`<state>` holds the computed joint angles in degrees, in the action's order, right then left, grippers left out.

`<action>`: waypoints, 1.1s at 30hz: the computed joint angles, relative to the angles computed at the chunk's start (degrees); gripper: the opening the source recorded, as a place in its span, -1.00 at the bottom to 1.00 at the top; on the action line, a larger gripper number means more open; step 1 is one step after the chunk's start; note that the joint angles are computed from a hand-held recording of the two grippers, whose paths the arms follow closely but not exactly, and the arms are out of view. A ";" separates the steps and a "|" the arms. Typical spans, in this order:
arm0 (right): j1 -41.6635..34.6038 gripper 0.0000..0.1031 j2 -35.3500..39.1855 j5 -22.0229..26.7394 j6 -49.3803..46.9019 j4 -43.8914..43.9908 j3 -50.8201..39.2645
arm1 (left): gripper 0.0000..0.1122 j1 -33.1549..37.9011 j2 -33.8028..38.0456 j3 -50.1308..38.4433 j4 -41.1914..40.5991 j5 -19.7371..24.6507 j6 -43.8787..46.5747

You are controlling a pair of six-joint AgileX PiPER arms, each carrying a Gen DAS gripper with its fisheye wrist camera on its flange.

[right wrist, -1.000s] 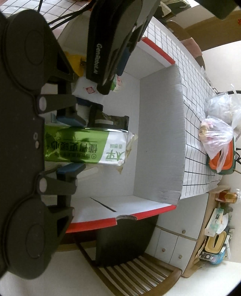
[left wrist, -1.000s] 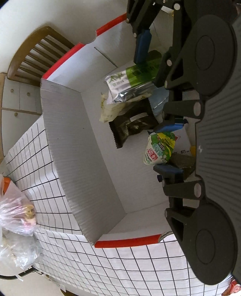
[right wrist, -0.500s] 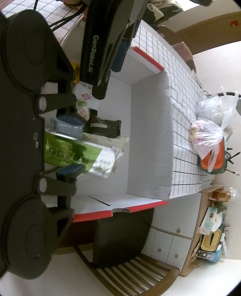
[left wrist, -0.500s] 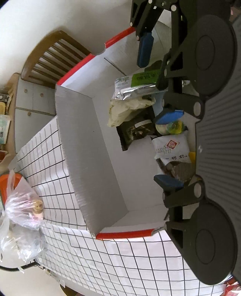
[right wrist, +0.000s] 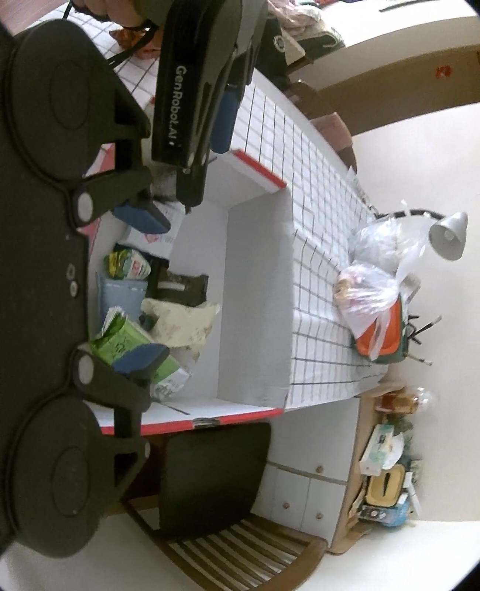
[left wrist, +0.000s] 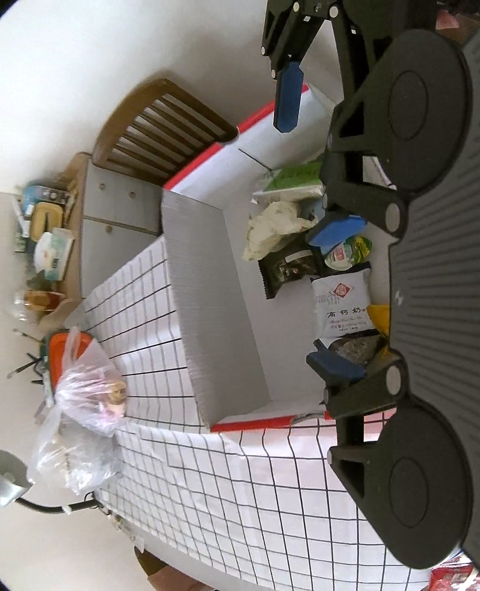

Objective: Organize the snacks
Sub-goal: 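Move both open tools back to the red and copper snack bags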

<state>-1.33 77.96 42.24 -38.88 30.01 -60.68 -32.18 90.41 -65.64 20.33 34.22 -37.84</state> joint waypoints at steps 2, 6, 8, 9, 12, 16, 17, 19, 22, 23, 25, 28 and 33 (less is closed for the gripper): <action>0.09 0.35 -1.10 0.53 -0.45 0.69 0.23 | 0.17 -0.58 -2.09 1.64 1.61 -0.36 -1.73; 0.46 0.53 -3.04 1.71 -1.34 2.42 0.18 | 0.20 -0.64 -6.40 4.73 2.63 -1.28 -2.86; 1.29 0.57 -3.96 1.74 -1.15 2.44 0.24 | 0.22 -0.43 -8.58 6.44 3.13 -1.98 -3.34; 1.80 0.60 -4.41 1.73 -0.90 2.48 0.28 | 0.24 -0.22 -9.67 7.22 3.09 -2.13 -3.26; 3.28 0.68 -5.57 1.61 0.16 2.67 0.65 | 0.27 0.65 -13.10 9.83 2.86 -2.91 -2.88; 6.46 0.76 -7.51 0.46 2.34 2.16 1.85 | 0.30 2.70 -17.89 13.30 0.77 -3.75 0.00; 7.62 0.77 -7.96 0.05 3.25 1.78 2.17 | 0.32 3.38 -19.19 14.21 0.11 -3.96 1.06; 10.36 0.82 -8.74 -1.18 6.05 0.07 2.69 | 0.33 5.21 -21.85 15.93 -2.50 -4.19 4.71; 14.87 0.89 -9.99 -3.73 11.05 -3.13 3.99 | 0.33 8.76 -25.63 18.08 -8.66 -3.90 12.34; 16.41 0.89 -10.23 -4.36 13.14 -4.39 4.27 | 0.33 10.38 -26.92 18.86 -11.53 -3.79 15.76; 19.68 0.89 -10.88 -5.77 17.70 -7.01 5.10 | 0.33 13.86 -29.35 20.37 -17.31 -3.37 22.67; 24.02 0.94 -11.32 -7.63 24.34 -10.94 5.93 | 0.47 21.11 -32.95 22.81 -27.83 -1.93 35.51; 32.36 0.96 -9.93 -10.05 38.85 -20.76 5.75 | 0.60 38.01 -36.83 25.66 -46.77 4.24 60.24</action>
<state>31.03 68.02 32.19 -0.03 9.25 -54.93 5.83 53.58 -39.97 -26.44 38.46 22.40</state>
